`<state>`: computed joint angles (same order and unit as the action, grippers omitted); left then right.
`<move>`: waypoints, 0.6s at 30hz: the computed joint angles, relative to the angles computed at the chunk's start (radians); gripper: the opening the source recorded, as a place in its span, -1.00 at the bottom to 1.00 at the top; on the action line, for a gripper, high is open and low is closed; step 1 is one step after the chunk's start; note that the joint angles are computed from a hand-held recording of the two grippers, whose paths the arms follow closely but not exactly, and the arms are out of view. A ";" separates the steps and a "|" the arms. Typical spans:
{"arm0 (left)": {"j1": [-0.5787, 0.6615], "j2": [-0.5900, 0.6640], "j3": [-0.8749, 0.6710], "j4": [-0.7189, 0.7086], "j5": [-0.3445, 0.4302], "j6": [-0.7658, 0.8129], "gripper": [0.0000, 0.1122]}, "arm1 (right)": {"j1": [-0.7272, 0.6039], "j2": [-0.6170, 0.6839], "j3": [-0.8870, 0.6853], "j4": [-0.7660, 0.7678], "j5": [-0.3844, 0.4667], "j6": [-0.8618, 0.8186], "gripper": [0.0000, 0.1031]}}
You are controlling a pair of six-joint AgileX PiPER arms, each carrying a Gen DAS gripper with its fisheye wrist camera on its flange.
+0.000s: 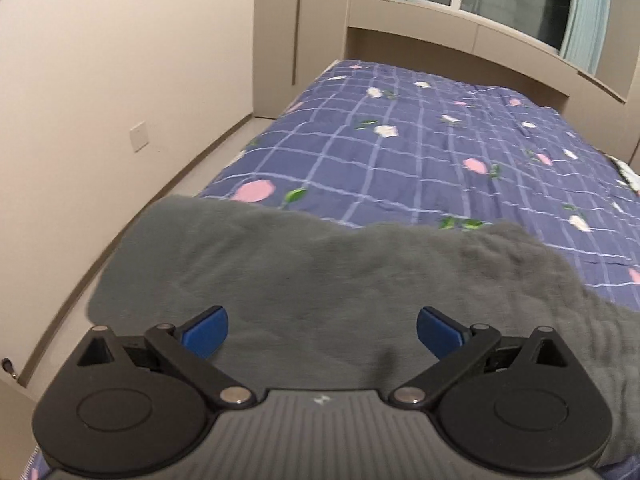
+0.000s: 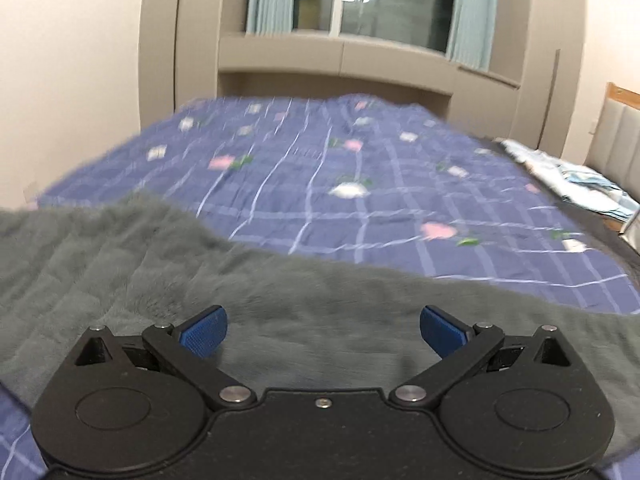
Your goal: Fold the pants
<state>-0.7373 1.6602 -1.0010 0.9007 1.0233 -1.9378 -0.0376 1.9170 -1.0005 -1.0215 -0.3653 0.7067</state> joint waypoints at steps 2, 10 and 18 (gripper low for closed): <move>-0.017 0.028 -0.054 0.000 0.010 0.025 0.83 | -0.095 -0.037 0.042 -0.092 -0.084 0.077 0.99; -0.061 0.215 -0.327 -0.006 0.006 0.201 0.83 | -0.462 -0.068 0.040 -0.505 -0.285 0.524 0.99; -0.106 0.544 -0.830 -0.077 -0.002 0.498 0.83 | -0.623 0.054 -0.115 -0.622 -0.319 0.663 0.99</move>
